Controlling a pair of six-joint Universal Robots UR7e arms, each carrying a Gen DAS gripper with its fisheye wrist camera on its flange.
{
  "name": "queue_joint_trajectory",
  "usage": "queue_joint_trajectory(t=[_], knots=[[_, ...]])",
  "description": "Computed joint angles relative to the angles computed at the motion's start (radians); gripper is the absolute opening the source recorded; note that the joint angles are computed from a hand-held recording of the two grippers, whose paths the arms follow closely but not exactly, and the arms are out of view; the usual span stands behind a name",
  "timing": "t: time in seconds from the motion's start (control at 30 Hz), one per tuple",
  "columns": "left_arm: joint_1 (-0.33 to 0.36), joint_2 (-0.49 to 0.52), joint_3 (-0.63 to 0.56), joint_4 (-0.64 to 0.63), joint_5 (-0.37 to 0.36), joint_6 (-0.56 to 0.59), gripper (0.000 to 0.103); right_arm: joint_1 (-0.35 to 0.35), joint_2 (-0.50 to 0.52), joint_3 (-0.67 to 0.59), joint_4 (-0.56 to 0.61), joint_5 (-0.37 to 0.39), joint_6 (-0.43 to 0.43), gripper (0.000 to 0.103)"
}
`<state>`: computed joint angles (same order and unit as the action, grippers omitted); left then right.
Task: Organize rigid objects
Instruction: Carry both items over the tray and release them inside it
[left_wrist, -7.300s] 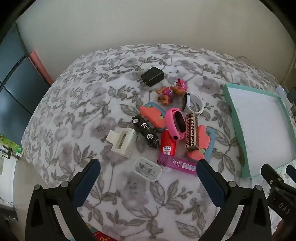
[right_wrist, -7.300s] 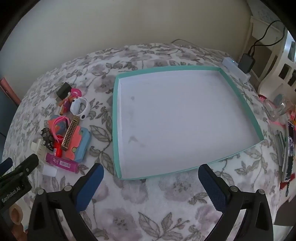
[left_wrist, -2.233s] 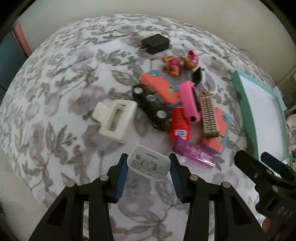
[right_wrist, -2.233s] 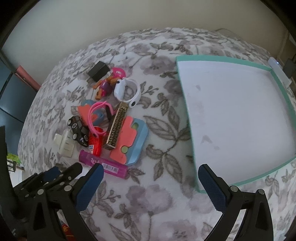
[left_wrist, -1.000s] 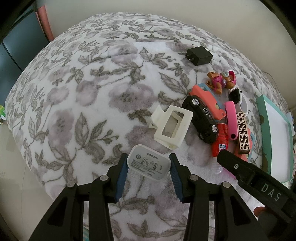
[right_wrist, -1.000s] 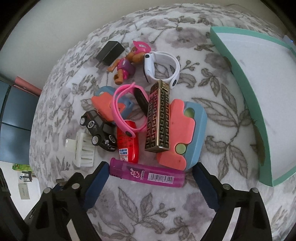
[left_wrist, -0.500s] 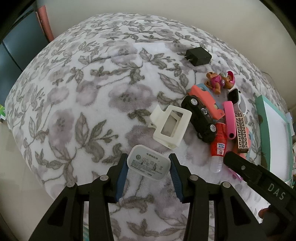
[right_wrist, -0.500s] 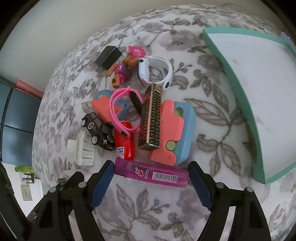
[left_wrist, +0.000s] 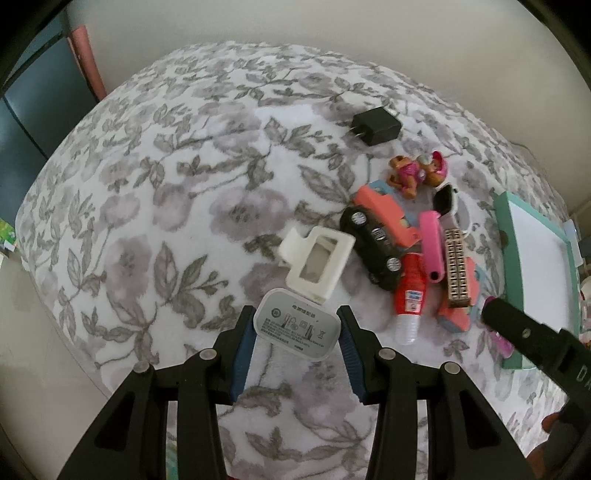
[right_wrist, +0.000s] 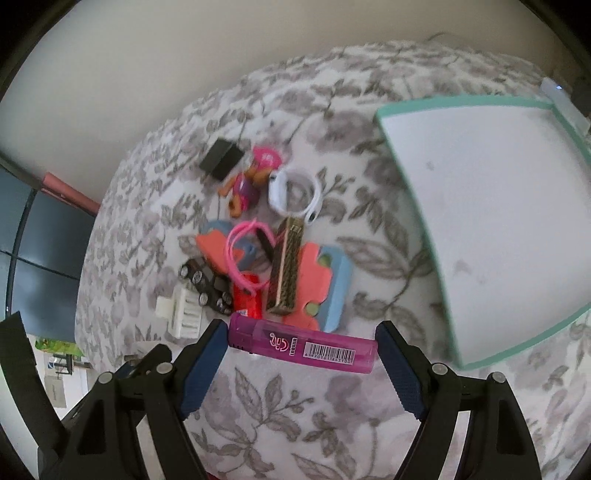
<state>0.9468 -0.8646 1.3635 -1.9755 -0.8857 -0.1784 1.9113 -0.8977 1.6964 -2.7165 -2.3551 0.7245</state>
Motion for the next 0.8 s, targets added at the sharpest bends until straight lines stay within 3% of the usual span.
queue_joint_trajectory(t=[0.23, 0.6, 0.8], knots=[[-0.053, 0.026, -0.038, 0.020, 0.000, 0.028, 0.046, -0.009, -0.082, 0.065, -0.027, -0.097, 0.020, 0.084], [-0.156, 0.147, -0.161, 0.095, -0.106, 0.077, 0.046, -0.064, -0.244, 0.195, 0.005, -0.230, 0.135, 0.084], [-0.213, 0.223, -0.183, 0.071, -0.134, 0.120, 0.046, -0.101, -0.330, 0.249, 0.118, -0.293, 0.238, 0.084]])
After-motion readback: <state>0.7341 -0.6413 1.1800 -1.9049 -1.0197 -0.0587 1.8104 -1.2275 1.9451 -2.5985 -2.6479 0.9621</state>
